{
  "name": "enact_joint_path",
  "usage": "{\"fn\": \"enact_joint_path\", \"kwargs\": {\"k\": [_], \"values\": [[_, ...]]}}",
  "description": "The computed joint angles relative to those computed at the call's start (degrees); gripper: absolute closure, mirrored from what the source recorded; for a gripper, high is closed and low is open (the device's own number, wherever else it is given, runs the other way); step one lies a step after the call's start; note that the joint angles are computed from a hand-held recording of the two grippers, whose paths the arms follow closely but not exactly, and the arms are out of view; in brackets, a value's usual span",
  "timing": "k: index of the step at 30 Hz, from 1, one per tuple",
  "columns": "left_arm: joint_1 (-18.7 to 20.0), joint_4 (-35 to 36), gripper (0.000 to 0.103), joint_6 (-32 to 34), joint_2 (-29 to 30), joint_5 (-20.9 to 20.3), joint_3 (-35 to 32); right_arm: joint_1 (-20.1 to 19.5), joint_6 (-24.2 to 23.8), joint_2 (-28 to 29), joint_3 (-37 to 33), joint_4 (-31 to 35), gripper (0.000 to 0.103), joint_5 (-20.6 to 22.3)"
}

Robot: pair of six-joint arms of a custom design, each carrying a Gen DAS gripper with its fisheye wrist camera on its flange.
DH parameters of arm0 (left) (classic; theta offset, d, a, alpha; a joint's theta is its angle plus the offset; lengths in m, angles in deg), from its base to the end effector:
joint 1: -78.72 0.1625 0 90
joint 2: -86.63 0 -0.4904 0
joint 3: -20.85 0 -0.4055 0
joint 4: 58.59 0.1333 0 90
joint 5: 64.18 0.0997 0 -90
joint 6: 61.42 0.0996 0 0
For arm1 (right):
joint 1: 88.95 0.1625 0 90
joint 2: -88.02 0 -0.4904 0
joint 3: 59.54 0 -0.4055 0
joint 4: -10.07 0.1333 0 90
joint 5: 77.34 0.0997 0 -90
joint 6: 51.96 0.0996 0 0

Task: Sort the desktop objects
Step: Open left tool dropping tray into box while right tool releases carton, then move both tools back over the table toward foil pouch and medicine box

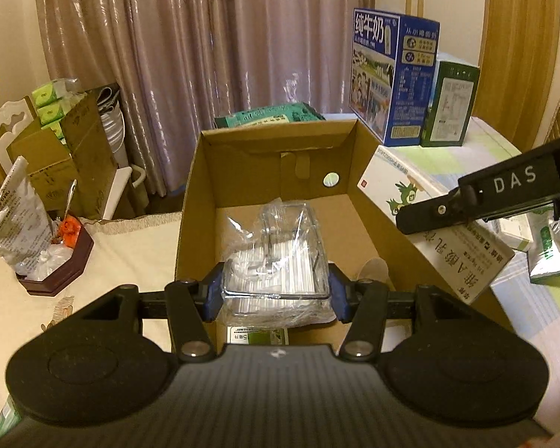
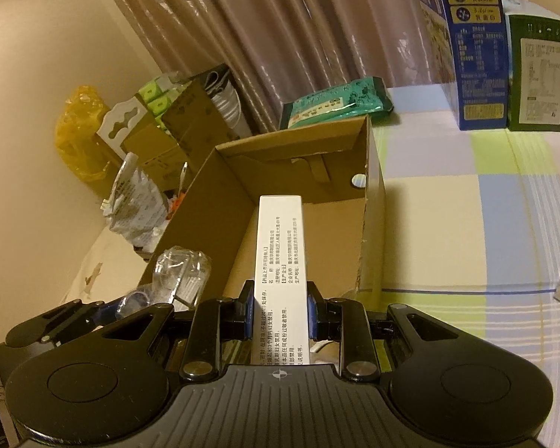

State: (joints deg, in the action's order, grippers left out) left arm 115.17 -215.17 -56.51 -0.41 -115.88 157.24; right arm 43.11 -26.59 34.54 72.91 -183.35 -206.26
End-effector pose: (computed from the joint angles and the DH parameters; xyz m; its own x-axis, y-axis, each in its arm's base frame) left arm -0.2122 -0.3992 0.2995 -0.5459 0.5688 -0.6151 0.8180 0.5207 -0.2445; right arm 0.3823 -0.3181 0.1293 -0.9406 -0.0069 0.3394 -0.2289 0.7513 -0.6190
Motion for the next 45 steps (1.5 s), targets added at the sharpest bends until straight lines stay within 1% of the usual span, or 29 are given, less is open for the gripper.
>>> {"fn": "enact_joint_path", "kwargs": {"k": [2, 7, 14, 15, 16, 17, 18, 21, 25, 27, 30, 31, 33, 35, 38, 40, 42, 43, 44, 45], "values": [[0.58, -0.15, 0.051, -0.12, 0.31, -0.66, -0.28, -0.21, -0.18, 0.28, -0.09, -0.31, 0.080, 0.02], [0.68, -2.10, 0.051, 0.41, -0.32, 0.02, 0.11, -0.40, -0.67, 0.84, -0.56, -0.56, 0.080, -0.01], [-0.06, -1.46, 0.051, 0.35, -2.52, 1.51, 0.40, -0.31, -0.42, 1.46, -1.04, -0.99, 0.080, 0.14], [-0.21, -1.16, 0.051, 0.23, -2.80, 1.71, 0.42, -0.33, -0.25, 1.48, -0.98, -1.39, 0.078, 0.35], [-0.34, -0.86, 0.051, 0.21, -3.11, 1.81, 0.41, -0.37, -0.05, 1.48, -0.86, -2.09, 0.074, 0.44], [-0.58, -0.50, 0.050, 0.06, -3.54, 1.96, 0.51, -0.31, 0.10, 1.41, -0.74, -2.81, 0.056, 0.31], [-0.78, -0.20, 0.050, -0.10, -3.81, 2.05, 0.55, -0.10, -0.20, 1.37, -0.48, -4.22, 0.046, 0.13], [-1.77, 1.17, 0.049, -0.81, -4.89, 2.73, 0.90, 0.91, -1.56, 0.70, -0.20, -5.46, 0.045, -1.32], [-3.64, 4.25, 0.048, -4.19, -6.87, 3.60, 1.27, 2.47, -0.50, -1.47, 1.45, -5.89, 0.042, -2.72], [-5.25, 6.14, 0.043, -6.21, -8.19, 4.21, 1.71, 3.42, 0.44, -3.01, 2.78, -5.86, 0.036, -3.60], [-8.17, 9.99, 0.042, -9.46, -10.00, 5.13, 2.04, 5.49, 3.20, -5.68, 4.94, -4.82, 0.028, -5.81], [-9.39, 11.56, 0.041, -10.89, -10.74, 5.52, 2.15, 6.09, 3.97, -6.62, 5.68, -4.35, 0.027, -6.42], [-11.54, 14.00, 0.036, -13.37, -11.91, 6.17, 2.38, 7.59, 6.25, -8.71, 7.38, -2.95, 0.023, -8.02], [-14.09, 17.44, 0.033, -16.35, -13.30, 6.72, 2.50, 9.06, 8.67, -10.95, 9.02, -0.65, 0.019, -9.37], [-17.20, 21.24, 0.021, -19.43, -14.54, 7.14, 2.49, 11.58, 13.20, -14.81, 11.38, 4.99, 0.012, -11.74], [-19.40, 23.50, 0.017, -21.64, -15.22, 7.52, 2.56, 13.11, 16.65, -17.04, 12.62, 8.69, 0.009, -13.19], [-21.71, 25.24, 0.009, -24.07, -16.09, 7.58, 2.80, 15.05, 20.99, -19.68, 14.19, 12.93, 0.004, -14.80], [-22.94, 26.03, 0.007, -25.45, -16.53, 7.75, 2.97, 15.85, 22.74, -20.87, 14.81, 15.01, 0.003, -15.37], [-24.47, 26.83, 0.004, -27.09, -16.99, 7.97, 3.24, 16.86, 24.81, -22.24, 15.54, 17.57, 0.002, -16.09], [-25.61, 27.50, 0.001, -28.23, -17.43, 8.09, 3.48, 18.08, 27.61, -24.05, 16.16, 21.57, 0.002, -16.91]]}}
